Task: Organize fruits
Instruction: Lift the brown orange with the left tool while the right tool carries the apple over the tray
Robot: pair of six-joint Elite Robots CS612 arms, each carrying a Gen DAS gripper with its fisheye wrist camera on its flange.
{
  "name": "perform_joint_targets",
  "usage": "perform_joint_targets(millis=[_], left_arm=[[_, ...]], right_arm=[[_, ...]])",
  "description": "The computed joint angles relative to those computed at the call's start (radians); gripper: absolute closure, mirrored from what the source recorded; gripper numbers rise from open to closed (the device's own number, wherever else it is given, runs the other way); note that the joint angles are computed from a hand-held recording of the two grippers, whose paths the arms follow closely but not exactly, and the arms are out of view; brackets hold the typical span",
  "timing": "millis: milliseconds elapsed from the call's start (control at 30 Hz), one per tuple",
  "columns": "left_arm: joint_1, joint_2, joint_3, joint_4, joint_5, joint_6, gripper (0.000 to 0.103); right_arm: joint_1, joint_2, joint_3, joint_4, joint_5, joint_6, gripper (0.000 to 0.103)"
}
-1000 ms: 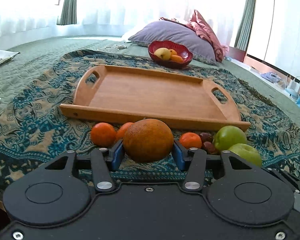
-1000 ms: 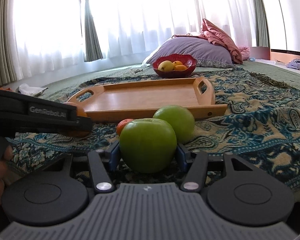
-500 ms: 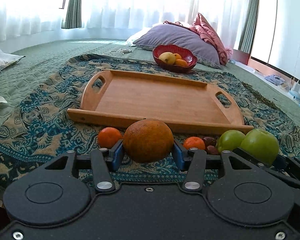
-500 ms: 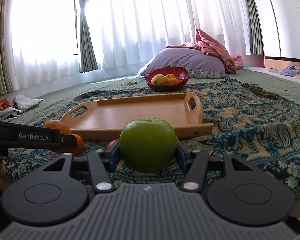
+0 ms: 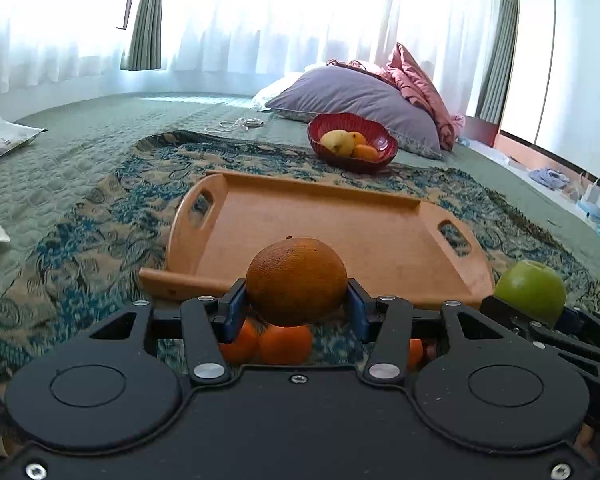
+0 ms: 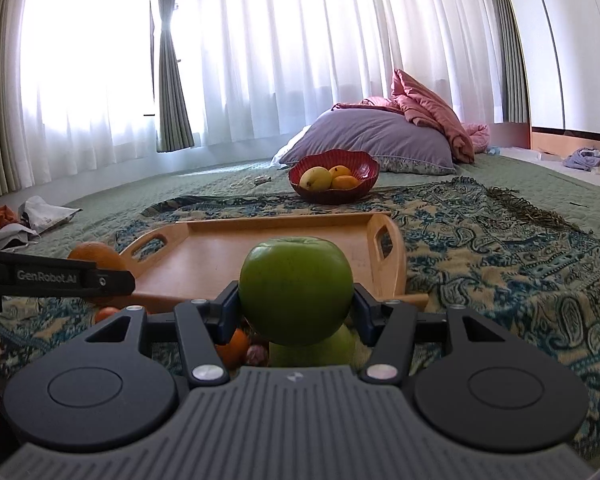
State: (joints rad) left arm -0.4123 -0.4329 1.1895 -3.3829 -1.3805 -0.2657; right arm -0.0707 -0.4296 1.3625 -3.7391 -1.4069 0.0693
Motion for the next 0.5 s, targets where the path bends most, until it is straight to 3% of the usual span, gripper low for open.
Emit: perform_joint_targets(millis=[300, 500], left_arm=[[0.030, 0.028, -0.116, 0.114, -0.051, 0.003, 0.055], [0.056, 0.066, -0.249, 0.266, -0.116, 0.022, 0.055]], right_arm=[[-0.004, -0.003, -0.073, 0.135, 0.022, -0.006, 0.044], [-0.010, 0.006, -0.172, 0.322, 0.044, -0.022, 0.044]])
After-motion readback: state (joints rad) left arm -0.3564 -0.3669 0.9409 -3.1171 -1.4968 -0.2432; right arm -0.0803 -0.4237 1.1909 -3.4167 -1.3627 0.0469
